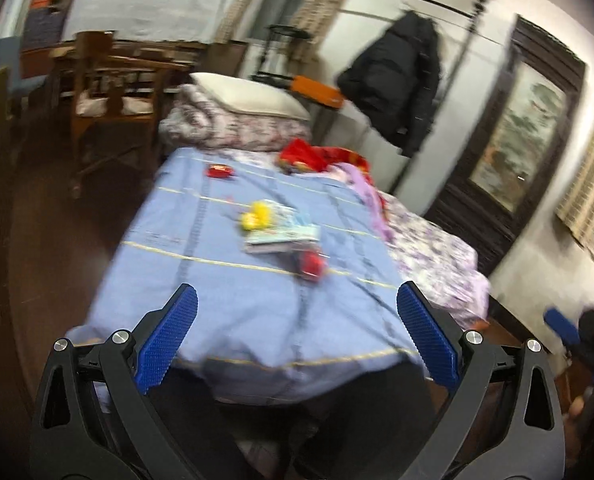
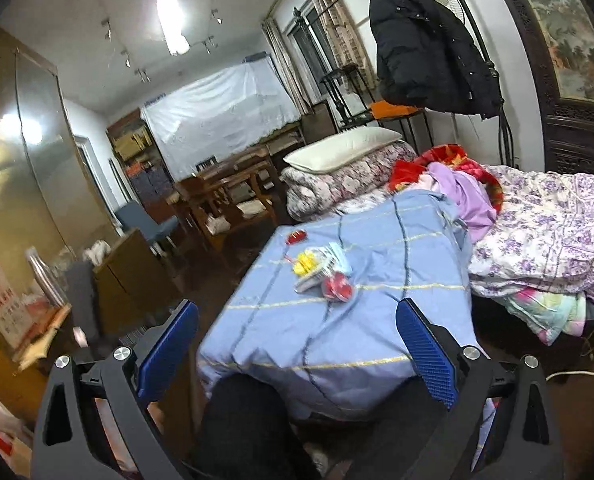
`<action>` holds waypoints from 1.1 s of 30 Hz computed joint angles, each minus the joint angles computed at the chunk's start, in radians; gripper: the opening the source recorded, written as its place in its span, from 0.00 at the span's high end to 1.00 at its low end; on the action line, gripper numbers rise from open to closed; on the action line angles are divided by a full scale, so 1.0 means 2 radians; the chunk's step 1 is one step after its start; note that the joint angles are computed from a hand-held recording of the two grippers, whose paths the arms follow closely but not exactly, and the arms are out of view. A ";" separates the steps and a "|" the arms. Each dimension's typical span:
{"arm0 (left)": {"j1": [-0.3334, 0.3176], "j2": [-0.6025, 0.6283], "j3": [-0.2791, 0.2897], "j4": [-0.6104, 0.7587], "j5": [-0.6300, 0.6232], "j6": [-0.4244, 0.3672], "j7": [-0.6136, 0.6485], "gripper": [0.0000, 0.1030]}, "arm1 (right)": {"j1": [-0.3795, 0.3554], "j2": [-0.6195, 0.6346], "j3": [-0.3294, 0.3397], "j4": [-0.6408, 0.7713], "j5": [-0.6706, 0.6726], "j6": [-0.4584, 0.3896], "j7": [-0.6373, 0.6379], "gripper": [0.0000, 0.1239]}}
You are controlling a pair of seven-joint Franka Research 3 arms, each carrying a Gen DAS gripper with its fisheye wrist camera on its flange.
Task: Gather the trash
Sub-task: 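Reach the right tool to the clear cup with red contents and grasp it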
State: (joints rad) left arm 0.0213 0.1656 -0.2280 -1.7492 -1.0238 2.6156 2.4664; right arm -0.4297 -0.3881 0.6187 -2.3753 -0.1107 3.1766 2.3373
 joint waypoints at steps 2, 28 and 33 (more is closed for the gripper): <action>-0.001 0.007 0.005 0.006 0.017 0.015 -0.024 0.07 | -0.002 0.006 0.002 -0.003 -0.001 -0.003 0.001 0.22; 0.042 0.147 -0.032 0.093 0.227 -0.014 -0.202 0.07 | -0.003 0.214 -0.031 0.099 -0.192 -0.070 0.063 0.22; 0.038 0.160 -0.038 0.103 0.273 0.001 -0.212 0.07 | 0.030 0.287 -0.054 0.169 -0.176 -0.092 0.018 0.22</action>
